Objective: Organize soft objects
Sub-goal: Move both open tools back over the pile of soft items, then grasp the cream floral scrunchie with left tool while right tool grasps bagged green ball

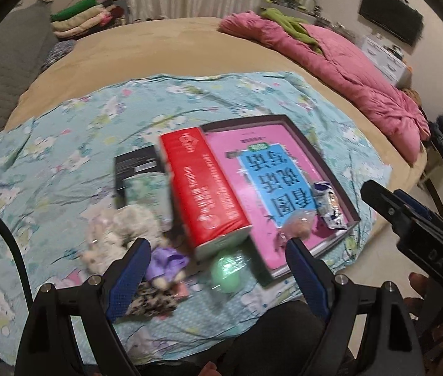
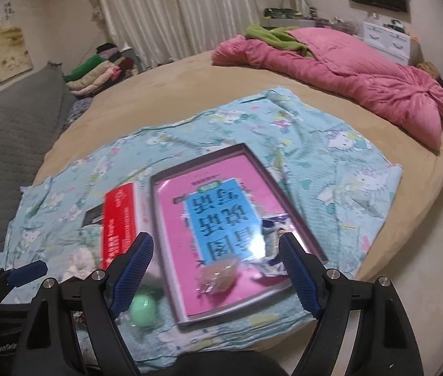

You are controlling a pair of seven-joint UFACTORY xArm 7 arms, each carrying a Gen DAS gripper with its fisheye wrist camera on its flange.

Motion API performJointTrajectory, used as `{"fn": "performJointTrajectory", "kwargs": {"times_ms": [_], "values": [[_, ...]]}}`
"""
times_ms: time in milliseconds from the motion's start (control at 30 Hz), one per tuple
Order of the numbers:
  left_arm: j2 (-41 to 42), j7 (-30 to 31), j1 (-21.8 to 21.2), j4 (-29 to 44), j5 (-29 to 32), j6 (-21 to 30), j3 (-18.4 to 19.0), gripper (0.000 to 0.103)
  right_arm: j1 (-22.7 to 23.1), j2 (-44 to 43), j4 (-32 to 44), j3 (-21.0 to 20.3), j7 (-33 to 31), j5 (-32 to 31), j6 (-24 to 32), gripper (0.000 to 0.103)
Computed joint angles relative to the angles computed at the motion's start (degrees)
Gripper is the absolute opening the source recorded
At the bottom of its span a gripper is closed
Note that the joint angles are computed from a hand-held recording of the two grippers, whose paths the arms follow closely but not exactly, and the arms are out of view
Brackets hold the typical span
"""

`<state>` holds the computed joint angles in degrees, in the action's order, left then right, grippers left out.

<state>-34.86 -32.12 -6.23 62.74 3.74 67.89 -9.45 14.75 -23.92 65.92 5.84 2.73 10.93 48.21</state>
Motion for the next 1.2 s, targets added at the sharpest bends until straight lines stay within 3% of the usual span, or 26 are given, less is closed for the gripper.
{"fn": "performJointTrajectory", "kwargs": {"times_ms": [467, 1200], "values": [[-11.85, -0.2, 3.87, -7.04, 0.63, 4.46, 2.67, 0.087, 5.76, -1.47, -1.16, 3.84, -1.33, 0.91, 1.17, 0.083], [-24.88, 3.06, 13.22, -20.46, -1.18, 8.27, 11.63, 0.087, 9.51, -0.17, -5.74, 5.91, -4.87, -0.28, 4.91, 0.083]]}}
